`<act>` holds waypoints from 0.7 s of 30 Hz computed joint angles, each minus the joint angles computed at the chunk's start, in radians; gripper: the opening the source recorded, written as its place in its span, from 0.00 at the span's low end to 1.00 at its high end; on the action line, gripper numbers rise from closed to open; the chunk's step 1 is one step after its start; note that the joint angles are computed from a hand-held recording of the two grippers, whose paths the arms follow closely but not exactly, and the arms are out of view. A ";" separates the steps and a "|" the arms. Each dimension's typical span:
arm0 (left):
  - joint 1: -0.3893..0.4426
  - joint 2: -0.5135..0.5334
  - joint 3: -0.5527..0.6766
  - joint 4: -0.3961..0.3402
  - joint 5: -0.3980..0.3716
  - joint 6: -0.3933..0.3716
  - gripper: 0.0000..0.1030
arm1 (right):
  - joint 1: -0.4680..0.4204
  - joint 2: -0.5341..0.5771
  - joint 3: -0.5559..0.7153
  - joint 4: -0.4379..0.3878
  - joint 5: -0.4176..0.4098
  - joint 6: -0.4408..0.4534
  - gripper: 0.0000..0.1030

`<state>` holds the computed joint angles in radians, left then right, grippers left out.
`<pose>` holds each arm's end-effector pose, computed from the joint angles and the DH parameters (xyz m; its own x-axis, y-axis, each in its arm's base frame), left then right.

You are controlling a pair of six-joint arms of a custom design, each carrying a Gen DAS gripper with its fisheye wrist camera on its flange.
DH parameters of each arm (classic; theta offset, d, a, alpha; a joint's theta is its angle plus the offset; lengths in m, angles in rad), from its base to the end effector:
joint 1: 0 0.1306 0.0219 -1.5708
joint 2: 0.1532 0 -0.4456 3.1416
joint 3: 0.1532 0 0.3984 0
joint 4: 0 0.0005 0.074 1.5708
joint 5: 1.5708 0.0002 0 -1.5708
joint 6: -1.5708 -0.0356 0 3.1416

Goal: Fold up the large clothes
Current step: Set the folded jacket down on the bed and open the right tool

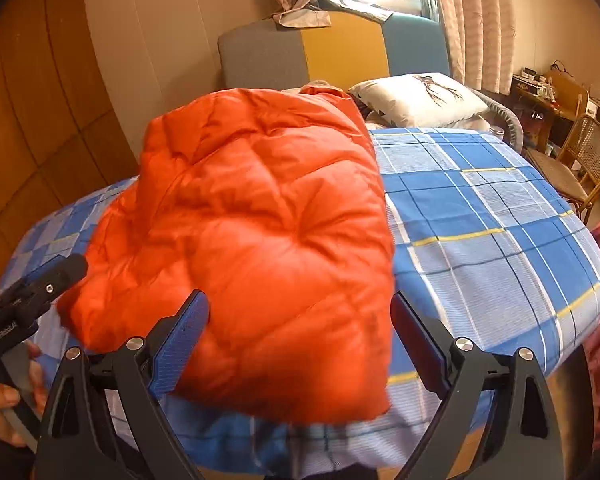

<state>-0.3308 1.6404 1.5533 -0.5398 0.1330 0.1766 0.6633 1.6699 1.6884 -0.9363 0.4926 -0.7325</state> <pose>0.5711 -0.2017 0.4663 -0.6206 0.0290 -0.7836 0.3195 0.9220 -0.2189 0.4798 0.3529 0.4857 -0.6767 0.2190 -0.7029 0.1835 0.9748 0.1270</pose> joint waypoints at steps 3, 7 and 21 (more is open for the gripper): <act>-0.003 -0.029 -0.032 0.010 -0.007 0.006 0.94 | 0.024 0.012 0.016 -0.032 0.040 -0.013 0.89; -0.011 -0.054 -0.069 0.029 -0.038 -0.018 0.94 | 0.047 0.022 0.024 -0.064 0.068 -0.031 0.89; -0.023 -0.128 -0.157 0.082 -0.079 -0.044 0.94 | 0.086 0.027 -0.020 -0.066 0.056 -0.098 0.89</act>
<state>-0.3540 1.5125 1.3961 -0.4574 0.0543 0.1321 0.7493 1.6969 1.6688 -1.0024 0.5482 -0.8303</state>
